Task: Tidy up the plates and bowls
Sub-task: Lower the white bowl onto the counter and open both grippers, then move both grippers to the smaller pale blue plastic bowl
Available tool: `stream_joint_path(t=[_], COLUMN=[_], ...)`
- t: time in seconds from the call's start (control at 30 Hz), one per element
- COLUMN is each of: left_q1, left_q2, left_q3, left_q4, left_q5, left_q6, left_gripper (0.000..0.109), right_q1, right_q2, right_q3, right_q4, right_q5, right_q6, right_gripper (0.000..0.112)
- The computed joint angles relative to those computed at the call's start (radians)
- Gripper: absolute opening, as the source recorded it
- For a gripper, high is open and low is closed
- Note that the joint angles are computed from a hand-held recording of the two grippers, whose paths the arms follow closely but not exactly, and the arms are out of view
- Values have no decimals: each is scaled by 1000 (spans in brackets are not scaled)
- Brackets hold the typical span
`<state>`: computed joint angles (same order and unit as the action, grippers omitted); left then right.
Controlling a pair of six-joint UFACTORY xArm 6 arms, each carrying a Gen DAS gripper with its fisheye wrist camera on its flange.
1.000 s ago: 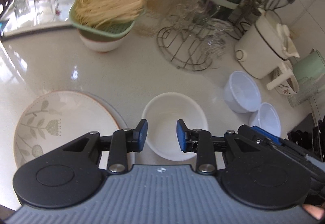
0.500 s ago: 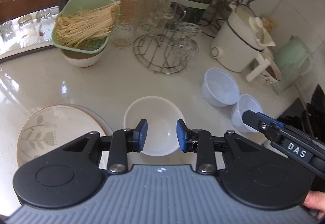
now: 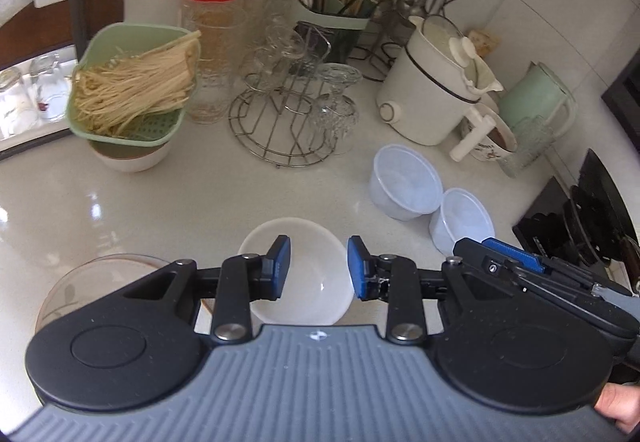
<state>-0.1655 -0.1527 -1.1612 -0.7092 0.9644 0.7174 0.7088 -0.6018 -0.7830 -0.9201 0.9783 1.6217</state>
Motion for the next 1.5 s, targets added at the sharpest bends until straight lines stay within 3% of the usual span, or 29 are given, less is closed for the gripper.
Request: stream_joint_path(t=[0.1, 0.23, 0.43, 0.77, 0.87, 1.0, 1.17, 1.23, 1.27, 1.5], left_q1=[19, 6, -45, -178, -221, -267, -312, -339, -353, -389], left_q2=[43, 79, 119, 236, 261, 293, 353, 365, 374, 469], left_q3=[-44, -70, -101, -194, -215, -243, -291, -290, -294, -391], left_q4=[-26, -5, 10, 10, 17, 8, 5, 37, 61, 110], left_q5=[73, 95, 92, 74, 58, 36, 33, -10, -26, -6], left_q6=[11, 20, -3, -82, -101, -130, -148, -152, -174, -310], left_gripper=[36, 36, 36, 36, 39, 57, 58, 58, 58, 58], right_q1=[27, 47, 41, -53, -107, -173, -279, -338, -373, -599], right_q2=[19, 29, 15, -100, -147, -201, -253, -272, -281, -297], right_q3=[-21, -29, -13, 69, 103, 142, 198, 224, 239, 311], right_q4=[5, 24, 51, 110, 130, 145, 173, 188, 198, 367], right_q5=[65, 123, 161, 202, 178, 159, 94, 43, 13, -184], right_q6=[28, 55, 75, 8, -37, -77, -147, -203, -230, -430], right_gripper=[39, 39, 39, 39, 39, 39, 39, 52, 66, 69])
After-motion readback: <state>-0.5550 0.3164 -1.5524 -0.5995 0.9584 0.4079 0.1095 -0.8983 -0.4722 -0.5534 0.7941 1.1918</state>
